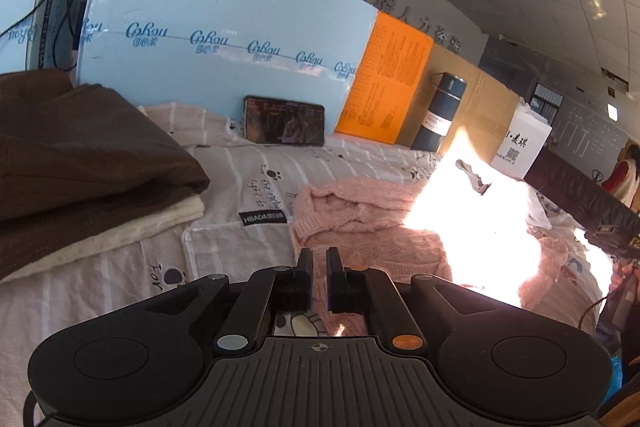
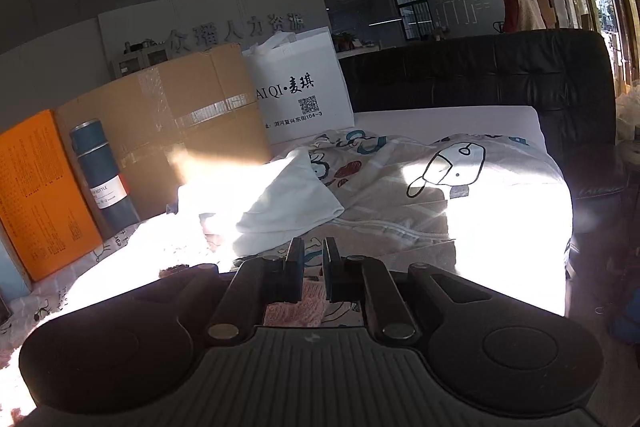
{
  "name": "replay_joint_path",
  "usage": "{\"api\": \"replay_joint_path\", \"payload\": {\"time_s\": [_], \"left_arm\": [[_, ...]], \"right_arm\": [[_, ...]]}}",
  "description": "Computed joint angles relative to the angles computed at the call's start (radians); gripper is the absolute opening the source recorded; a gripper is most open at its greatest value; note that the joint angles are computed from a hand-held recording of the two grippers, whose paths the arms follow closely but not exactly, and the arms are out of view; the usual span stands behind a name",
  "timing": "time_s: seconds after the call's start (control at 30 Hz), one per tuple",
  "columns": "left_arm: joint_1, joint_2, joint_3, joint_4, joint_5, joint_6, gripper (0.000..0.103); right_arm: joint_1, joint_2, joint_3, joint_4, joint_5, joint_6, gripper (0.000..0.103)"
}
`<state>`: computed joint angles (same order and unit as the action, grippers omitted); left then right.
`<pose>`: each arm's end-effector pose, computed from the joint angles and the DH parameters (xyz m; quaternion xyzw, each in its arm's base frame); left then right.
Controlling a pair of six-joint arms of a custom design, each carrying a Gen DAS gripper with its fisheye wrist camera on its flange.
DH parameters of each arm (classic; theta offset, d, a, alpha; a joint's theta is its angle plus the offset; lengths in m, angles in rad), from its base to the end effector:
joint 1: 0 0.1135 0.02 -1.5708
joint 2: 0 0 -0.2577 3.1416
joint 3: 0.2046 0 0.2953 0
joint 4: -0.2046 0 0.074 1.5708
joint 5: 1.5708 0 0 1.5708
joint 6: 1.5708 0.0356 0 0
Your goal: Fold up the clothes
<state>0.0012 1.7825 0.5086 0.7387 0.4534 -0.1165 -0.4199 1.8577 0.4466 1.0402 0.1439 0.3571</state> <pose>0.3073 -0.0152 0.0524 0.0613 0.8518 -0.2228 0.4703 0.2718 -0.1269 0.0452 0.3494 0.7465 -0.0770 0.5610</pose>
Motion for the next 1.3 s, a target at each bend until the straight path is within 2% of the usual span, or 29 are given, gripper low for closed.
{"api": "replay_joint_path", "payload": {"time_s": [0.13,0.17,0.2,0.23,0.3,0.33,0.4,0.43,0.47,0.63,0.77,0.9,0.93,0.97,1.0,1.07,1.17,1.23,1.3], "left_arm": [[-0.036,0.026,0.014,-0.036,0.009,0.000,0.074],[-0.045,0.031,0.020,-0.054,0.016,0.005,0.076],[-0.055,0.043,0.039,-0.084,0.009,-0.001,0.076],[-0.065,0.055,0.059,-0.115,0.000,-0.009,0.076],[-0.078,0.091,0.099,-0.157,0.007,-0.038,0.076],[-0.079,0.116,0.115,-0.155,0.039,-0.055,0.075],[-0.108,0.150,0.127,-0.113,0.051,-0.059,0.071],[-0.126,0.160,0.131,-0.100,0.046,-0.037,0.050],[-0.137,0.172,0.141,-0.103,0.057,-0.024,0.017],[-0.126,0.171,0.115,-0.036,0.129,-0.029,0.015],[-0.089,0.155,0.067,0.045,0.186,-0.082,0.014],[-0.086,0.173,0.066,0.071,0.203,-0.094,0.015],[-0.085,0.177,0.063,0.086,0.206,-0.101,0.015],[-0.083,0.182,0.061,0.102,0.208,-0.108,0.014],[-0.078,0.182,0.052,0.124,0.210,-0.117,0.014],[-0.053,0.160,0.013,0.175,0.228,-0.133,0.013],[-0.008,0.123,-0.047,0.251,0.263,-0.172,0.009],[0.024,0.089,-0.091,0.303,0.294,-0.210,0.003],[0.043,0.051,-0.135,0.329,0.294,-0.207,0.002]], "right_arm": [[-0.021,0.029,0.009,-0.016,-0.034,0.038,0.011],[-0.027,0.030,0.015,-0.035,-0.045,0.057,0.020],[-0.033,0.031,0.021,-0.054,-0.055,0.075,0.041],[-0.037,0.035,0.030,-0.070,-0.065,0.094,0.050],[-0.044,0.043,0.042,-0.089,-0.101,0.120,0.053],[-0.047,0.047,0.048,-0.101,-0.126,0.126,0.054],[-0.051,0.057,0.065,-0.131,-0.185,0.129,0.066],[-0.049,0.062,0.076,-0.154,-0.208,0.132,0.066],[-0.046,0.068,0.087,-0.178,-0.232,0.134,0.066],[0.012,0.041,0.056,-0.199,-0.284,0.096,0.066],[0.060,-0.025,-0.003,-0.239,-0.436,0.088,0.066],[0.169,-0.037,-0.023,-0.237,-0.449,0.059,0.067],[0.203,-0.037,-0.024,-0.233,-0.419,0.049,0.065],[0.236,-0.036,-0.022,-0.229,-0.358,0.038,0.047],[0.251,-0.040,-0.020,-0.239,-0.332,0.031,0.024],[0.270,-0.049,-0.021,-0.246,-0.299,0.022,0.012],[0.245,-0.114,-0.086,-0.194,-0.321,0.022,0.009],[0.257,-0.198,-0.141,-0.192,-0.294,0.000,0.009],[0.269,-0.283,-0.189,-0.203,-0.270,-0.023,0.009]]}}
